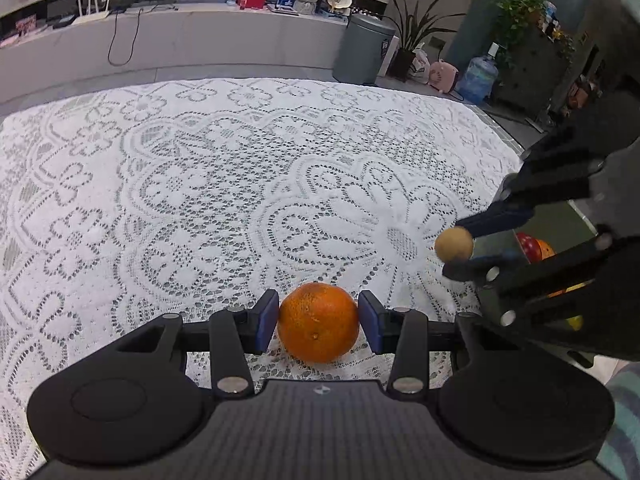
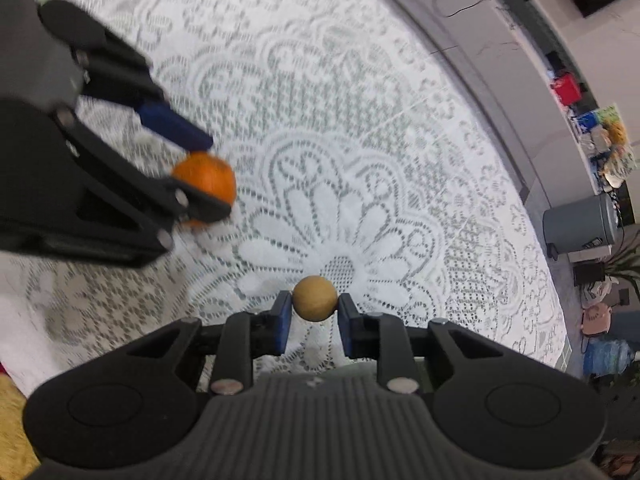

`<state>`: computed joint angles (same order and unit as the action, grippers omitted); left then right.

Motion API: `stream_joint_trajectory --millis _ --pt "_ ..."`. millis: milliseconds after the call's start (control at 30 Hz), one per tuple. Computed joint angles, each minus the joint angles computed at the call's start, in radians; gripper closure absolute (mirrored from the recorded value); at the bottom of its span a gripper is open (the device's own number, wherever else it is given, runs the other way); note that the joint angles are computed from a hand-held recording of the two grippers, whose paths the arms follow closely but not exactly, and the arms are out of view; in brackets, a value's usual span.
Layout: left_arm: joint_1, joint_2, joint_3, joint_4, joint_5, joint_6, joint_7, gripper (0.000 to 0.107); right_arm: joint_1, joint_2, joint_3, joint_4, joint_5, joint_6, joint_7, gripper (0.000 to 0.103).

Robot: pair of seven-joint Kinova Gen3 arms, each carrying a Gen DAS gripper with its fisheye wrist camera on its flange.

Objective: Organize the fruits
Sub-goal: 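Carry the orange and kiwi over the green colander and lower them inside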

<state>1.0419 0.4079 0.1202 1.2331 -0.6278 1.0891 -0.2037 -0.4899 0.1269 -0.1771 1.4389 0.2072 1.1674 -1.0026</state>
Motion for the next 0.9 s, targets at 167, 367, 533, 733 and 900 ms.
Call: stream_joint_trajectory --millis 167,367,533,733,900 --pt "0.018 0.016 -0.007 -0.016 -0.023 0.018 -0.013 0.058 0.029 -0.075 0.007 0.04 -0.063 -0.052 -0.071 0.082" --pt "0.032 0.015 -0.016 -0.004 -0.049 0.012 0.023 0.059 0.092 -0.187 0.021 0.109 -0.14 -0.107 -0.153 0.082" --pt "0.034 0.003 -0.016 0.013 -0.056 -0.002 0.066 0.06 0.15 -0.268 0.039 0.188 -0.178 -0.143 -0.203 0.082" --pt "0.049 -0.046 -0.014 0.066 -0.121 -0.068 0.175 0.06 0.228 -0.338 0.086 0.27 -0.242 -0.186 -0.257 0.082" --pt "0.079 -0.058 0.006 0.052 -0.203 -0.08 0.224 0.06 0.282 -0.398 0.125 0.364 -0.28 -0.288 -0.308 0.082"
